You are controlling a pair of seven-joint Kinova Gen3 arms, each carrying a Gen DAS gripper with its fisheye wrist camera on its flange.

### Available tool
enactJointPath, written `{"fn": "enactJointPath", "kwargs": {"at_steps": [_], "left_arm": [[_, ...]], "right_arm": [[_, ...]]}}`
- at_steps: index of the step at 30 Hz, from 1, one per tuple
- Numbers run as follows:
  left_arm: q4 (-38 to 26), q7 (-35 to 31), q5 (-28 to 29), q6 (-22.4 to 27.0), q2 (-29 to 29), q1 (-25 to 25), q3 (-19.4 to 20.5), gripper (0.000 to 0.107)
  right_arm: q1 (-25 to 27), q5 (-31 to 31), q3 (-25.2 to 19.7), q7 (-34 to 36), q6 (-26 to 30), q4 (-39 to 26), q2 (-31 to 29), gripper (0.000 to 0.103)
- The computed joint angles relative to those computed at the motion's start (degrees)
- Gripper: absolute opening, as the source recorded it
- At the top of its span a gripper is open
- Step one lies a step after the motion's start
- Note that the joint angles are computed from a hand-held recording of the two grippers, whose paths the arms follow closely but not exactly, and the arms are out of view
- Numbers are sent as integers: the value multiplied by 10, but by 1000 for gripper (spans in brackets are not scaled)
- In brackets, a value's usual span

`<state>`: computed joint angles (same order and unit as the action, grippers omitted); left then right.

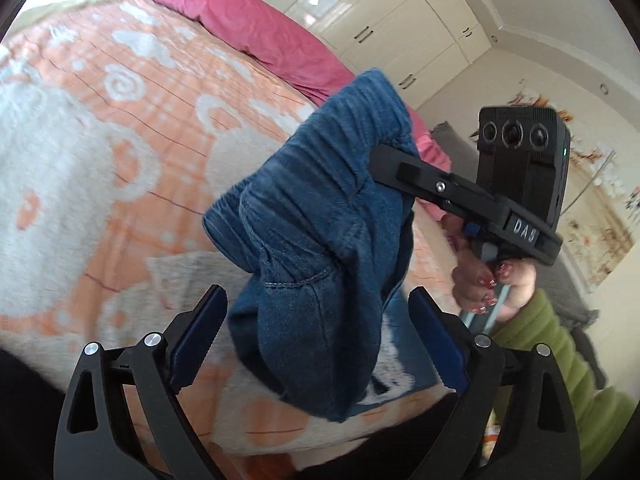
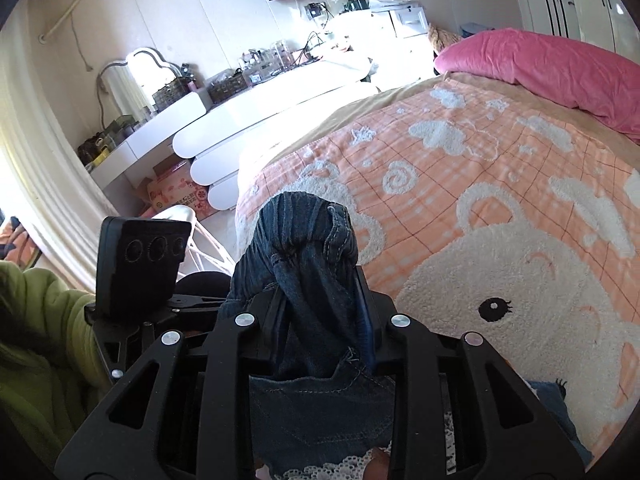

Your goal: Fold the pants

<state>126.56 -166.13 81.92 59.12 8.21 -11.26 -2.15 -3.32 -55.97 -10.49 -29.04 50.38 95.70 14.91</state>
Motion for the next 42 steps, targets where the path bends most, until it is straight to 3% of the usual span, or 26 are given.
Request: {"fn": "enactJointPath", "kwargs": {"at_steps": [3,4,5,8,13,16,20,23,25,28,31,37,39,41,42], "left_arm": [[-17,5,9,43,32,-17,18,86],[-17,2,16,43,33,-17,25,75],[-20,4,15,33,27,-7,22,64],[-26,17,11,-17,-1,31,22,48],[-28,14,13,-85,-30,80,42,48],[-39,24,-6,-112,-31,107,53,48],[-36,-31,-8,-166,-36,147,74,48],[-38,-30,-44,-198,-43,178,87,48],[-38,-21,-60,-178,-41,178,83,48],[-24,-42,-49,-161,-54,162,74,48],[-12,-45,-45,-197,-83,167,66,50],[-33,82,-156,-267,-105,203,90,48],[-49,128,-186,-261,-91,216,90,48],[-62,164,-225,-260,-74,228,98,36],[-66,185,-248,-266,-68,235,103,36]], "right_arm": [[20,-26,4,33,11,17,-10,22],[25,-32,7,41,14,21,-12,22],[30,-39,10,52,14,28,-16,22],[49,-67,23,75,19,46,-18,22],[86,-111,52,106,25,88,-32,29],[112,-142,74,122,34,120,-44,43],[141,-163,106,129,42,175,-64,49],[140,-138,122,91,18,207,-85,55],[142,-136,130,72,6,232,-96,62],[135,-135,136,51,-26,260,-120,62],[117,-98,132,-4,-51,258,-144,64],[60,26,125,-143,-79,223,-146,64],[50,59,124,-190,-82,215,-133,56],[54,68,108,-218,-72,211,-117,18],[47,74,107,-218,-81,217,-119,17]]}}
